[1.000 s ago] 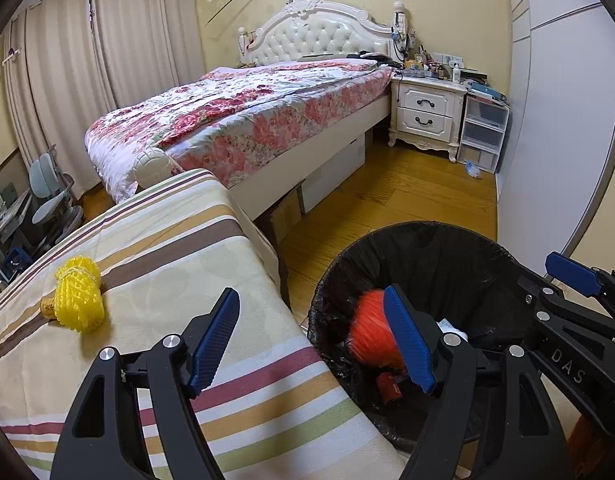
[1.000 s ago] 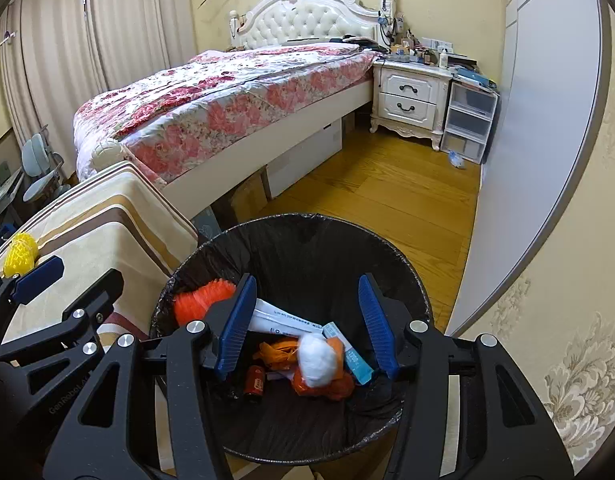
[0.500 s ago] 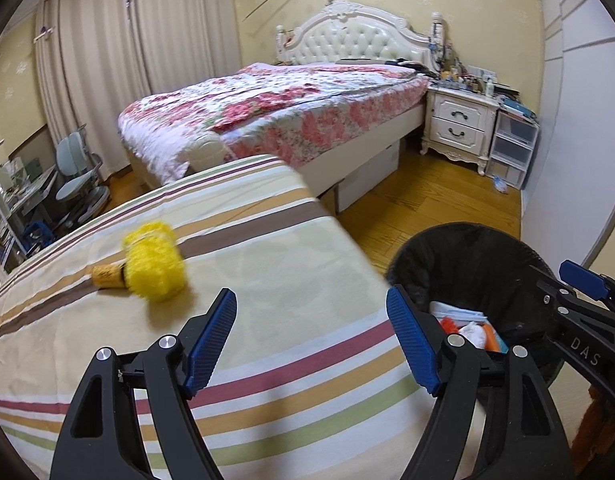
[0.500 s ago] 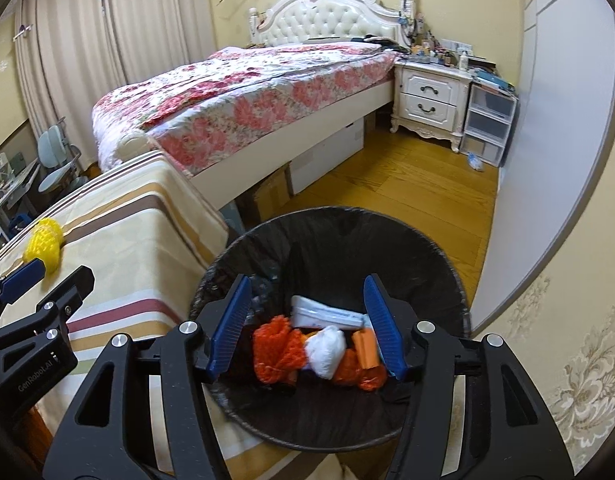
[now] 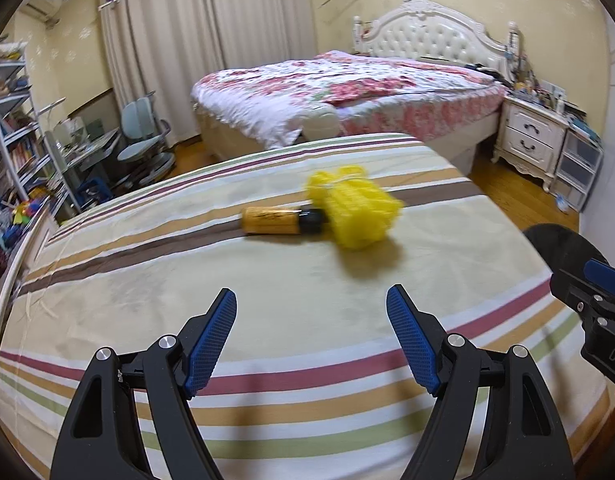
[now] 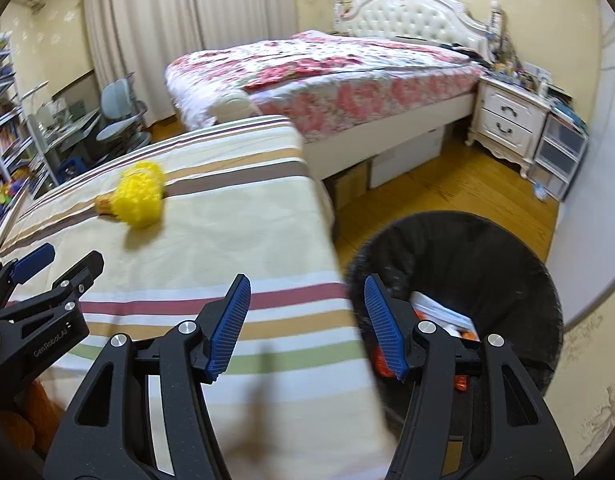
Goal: Collect trash
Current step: 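Move both open tools from the bin back over the bed, then grasp the yellow mesh ball with the right tool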
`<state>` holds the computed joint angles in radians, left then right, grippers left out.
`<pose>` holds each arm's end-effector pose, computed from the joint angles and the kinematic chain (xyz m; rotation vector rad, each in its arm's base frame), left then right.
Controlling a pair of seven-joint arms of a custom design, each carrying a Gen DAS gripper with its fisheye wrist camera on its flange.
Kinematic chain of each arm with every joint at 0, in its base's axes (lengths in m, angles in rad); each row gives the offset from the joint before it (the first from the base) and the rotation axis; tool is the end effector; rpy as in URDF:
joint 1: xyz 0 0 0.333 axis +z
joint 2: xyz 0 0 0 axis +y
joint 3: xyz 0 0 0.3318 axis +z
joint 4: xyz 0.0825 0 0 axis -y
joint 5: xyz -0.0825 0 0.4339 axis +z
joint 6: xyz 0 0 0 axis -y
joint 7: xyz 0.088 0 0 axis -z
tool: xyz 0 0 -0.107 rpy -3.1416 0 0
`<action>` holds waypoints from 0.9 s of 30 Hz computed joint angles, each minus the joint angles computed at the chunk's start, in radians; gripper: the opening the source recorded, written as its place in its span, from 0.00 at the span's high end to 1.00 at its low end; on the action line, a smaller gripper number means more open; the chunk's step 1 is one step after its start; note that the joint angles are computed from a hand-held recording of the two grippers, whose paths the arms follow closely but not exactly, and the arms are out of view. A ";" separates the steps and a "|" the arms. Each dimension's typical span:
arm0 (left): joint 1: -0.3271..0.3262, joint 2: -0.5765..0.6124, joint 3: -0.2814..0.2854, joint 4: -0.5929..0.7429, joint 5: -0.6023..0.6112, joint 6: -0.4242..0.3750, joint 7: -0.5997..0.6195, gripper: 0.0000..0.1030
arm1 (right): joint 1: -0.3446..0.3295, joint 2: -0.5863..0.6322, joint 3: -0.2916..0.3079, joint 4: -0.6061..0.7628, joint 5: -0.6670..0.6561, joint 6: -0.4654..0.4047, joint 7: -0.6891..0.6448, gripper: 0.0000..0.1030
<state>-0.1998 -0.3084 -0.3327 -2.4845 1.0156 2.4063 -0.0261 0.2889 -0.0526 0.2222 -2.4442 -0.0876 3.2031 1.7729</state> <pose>0.4290 -0.2464 0.4059 -1.9099 1.3468 -0.4705 0.4833 0.2812 0.3965 -1.9871 1.3124 -0.4713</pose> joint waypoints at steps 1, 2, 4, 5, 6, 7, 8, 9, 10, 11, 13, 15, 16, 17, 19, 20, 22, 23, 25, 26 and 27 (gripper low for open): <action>0.002 -0.017 0.008 -0.016 -0.010 0.000 0.000 0.27 | 0.016 0.007 0.000 0.011 0.010 -0.006 -0.018 0.44; 0.005 -0.028 0.013 -0.028 -0.017 0.000 -0.001 0.27 | 0.034 0.013 -0.006 0.020 0.025 -0.010 -0.037 0.44; 0.014 -0.053 0.019 -0.050 -0.033 -0.004 0.002 0.27 | 0.078 0.027 -0.020 0.041 0.077 -0.017 -0.092 0.44; 0.019 -0.065 0.021 -0.060 -0.039 -0.006 0.003 0.27 | 0.100 0.036 -0.025 0.053 0.111 -0.023 -0.130 0.43; 0.024 -0.082 0.025 -0.075 -0.048 -0.007 0.006 0.27 | 0.117 0.043 -0.028 0.064 0.138 -0.028 -0.159 0.43; 0.029 -0.097 0.027 -0.088 -0.057 -0.009 0.009 0.27 | 0.130 0.052 -0.031 0.075 0.152 -0.033 -0.175 0.43; 0.034 -0.111 0.030 -0.100 -0.068 -0.010 0.014 0.27 | 0.144 0.065 -0.027 0.093 0.195 -0.042 -0.217 0.43; 0.040 -0.124 0.031 -0.111 -0.077 -0.011 0.018 0.27 | 0.156 0.074 -0.027 0.105 0.216 -0.048 -0.236 0.43; 0.046 -0.138 0.033 -0.123 -0.086 -0.012 0.020 0.27 | 0.164 0.087 -0.021 0.124 0.255 -0.058 -0.272 0.43; 0.055 -0.151 0.037 -0.135 -0.091 -0.008 0.023 0.27 | 0.174 0.099 -0.020 0.140 0.273 -0.065 -0.288 0.43; 0.068 -0.176 0.040 -0.157 -0.109 -0.006 0.028 0.27 | 0.201 0.118 -0.033 0.164 0.258 -0.074 -0.274 0.43; 0.082 -0.199 0.042 -0.176 -0.122 -0.002 0.033 0.27 | 0.231 0.140 -0.053 0.193 0.226 -0.081 -0.244 0.43; 0.089 -0.208 0.043 -0.183 -0.129 -0.001 0.035 0.27 | 0.253 0.149 -0.072 0.205 0.192 -0.083 -0.212 0.43; 0.094 -0.221 0.045 -0.193 -0.136 0.002 0.040 0.27 | 0.271 0.158 -0.086 0.218 0.165 -0.084 -0.185 0.42; 0.106 -0.239 0.047 -0.209 -0.151 0.013 0.044 0.27 | 0.306 0.176 -0.116 0.242 0.113 -0.084 -0.134 0.36; 0.110 -0.249 0.047 -0.217 -0.158 0.018 0.044 0.27 | 0.333 0.190 -0.144 0.260 0.070 -0.086 -0.095 0.35; 0.120 -0.266 0.046 -0.233 -0.168 0.031 0.047 0.27 | 0.390 0.214 -0.207 0.293 -0.021 -0.095 -0.011 0.35; 0.125 -0.272 0.045 -0.238 -0.172 0.037 0.049 0.27 | 0.416 0.227 -0.235 0.311 -0.063 -0.101 0.029 0.35; 0.133 -0.276 0.043 -0.244 -0.180 0.051 0.054 0.26 | 0.438 0.248 -0.261 0.342 -0.115 -0.120 0.079 0.35; 0.137 -0.278 0.040 -0.245 -0.183 0.056 0.056 0.26 | 0.446 0.258 -0.269 0.357 -0.138 -0.133 0.099 0.35; 0.142 -0.279 0.038 -0.247 -0.183 0.060 0.060 0.25 | 0.453 0.266 -0.279 0.368 -0.162 -0.140 0.121 0.35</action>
